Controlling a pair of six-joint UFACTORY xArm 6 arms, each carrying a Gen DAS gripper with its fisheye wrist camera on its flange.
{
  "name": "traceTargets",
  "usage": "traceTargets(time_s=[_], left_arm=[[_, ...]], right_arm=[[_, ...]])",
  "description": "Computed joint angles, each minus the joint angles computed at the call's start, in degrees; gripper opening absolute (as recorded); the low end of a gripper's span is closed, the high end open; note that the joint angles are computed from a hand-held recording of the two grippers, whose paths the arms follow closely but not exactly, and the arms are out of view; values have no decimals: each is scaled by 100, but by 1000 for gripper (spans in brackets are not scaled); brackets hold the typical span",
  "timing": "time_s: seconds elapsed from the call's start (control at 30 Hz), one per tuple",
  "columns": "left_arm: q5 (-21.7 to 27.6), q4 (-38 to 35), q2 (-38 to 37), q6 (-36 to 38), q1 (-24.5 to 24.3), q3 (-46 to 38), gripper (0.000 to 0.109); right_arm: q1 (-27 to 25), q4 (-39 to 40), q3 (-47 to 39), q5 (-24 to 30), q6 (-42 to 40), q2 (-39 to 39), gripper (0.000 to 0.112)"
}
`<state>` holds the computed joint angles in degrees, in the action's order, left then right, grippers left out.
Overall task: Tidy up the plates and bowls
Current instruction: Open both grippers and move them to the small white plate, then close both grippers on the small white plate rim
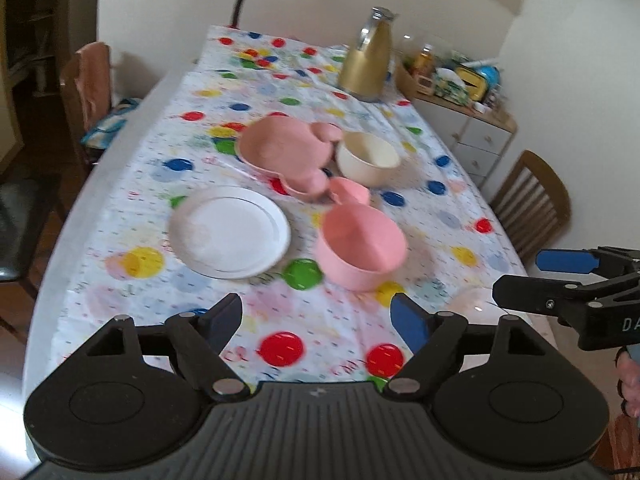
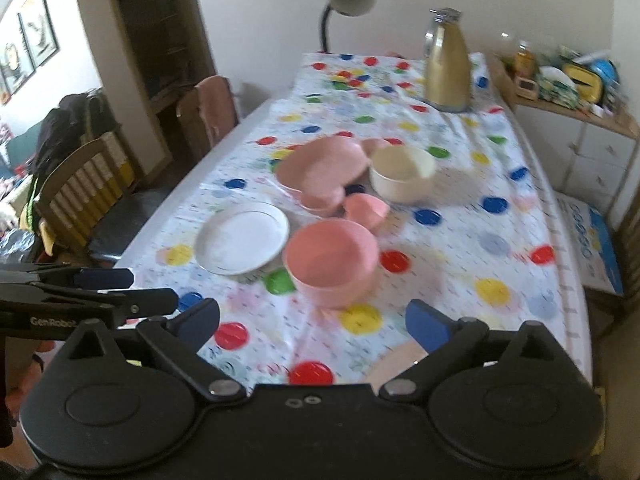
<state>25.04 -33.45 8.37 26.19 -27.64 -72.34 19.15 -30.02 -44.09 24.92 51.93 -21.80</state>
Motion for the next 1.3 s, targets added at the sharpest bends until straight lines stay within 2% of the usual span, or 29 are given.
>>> traceTargets(time_s=[0.13,0.33,0.57,0.73,0.97,1.3], left_arm=[[-121,232,260,-283,141,-256,81],[-216,1059,813,-1125,334,-833,81],[58,1771,1594,-1908,493,-1727,81],[472,2211,2297,-2407,565,-2611,81],[1272,2424,3341,-2859,668,-4080,81],[2346,2664,4681,-3427,755,-6063,81]], right_arm=[[-32,265,-569,-127,-507,635,100],[-151,735,-1441,-245,-1272,1597,100],[-285,1524,-2413,-222,-2313,2624,98],[-407,2105,-3234,2,-2868,3476,92],[-532,2949,-4431,540,-3530,4533,84],[-709,3853,-6108,1622,-4331,5798,64]])
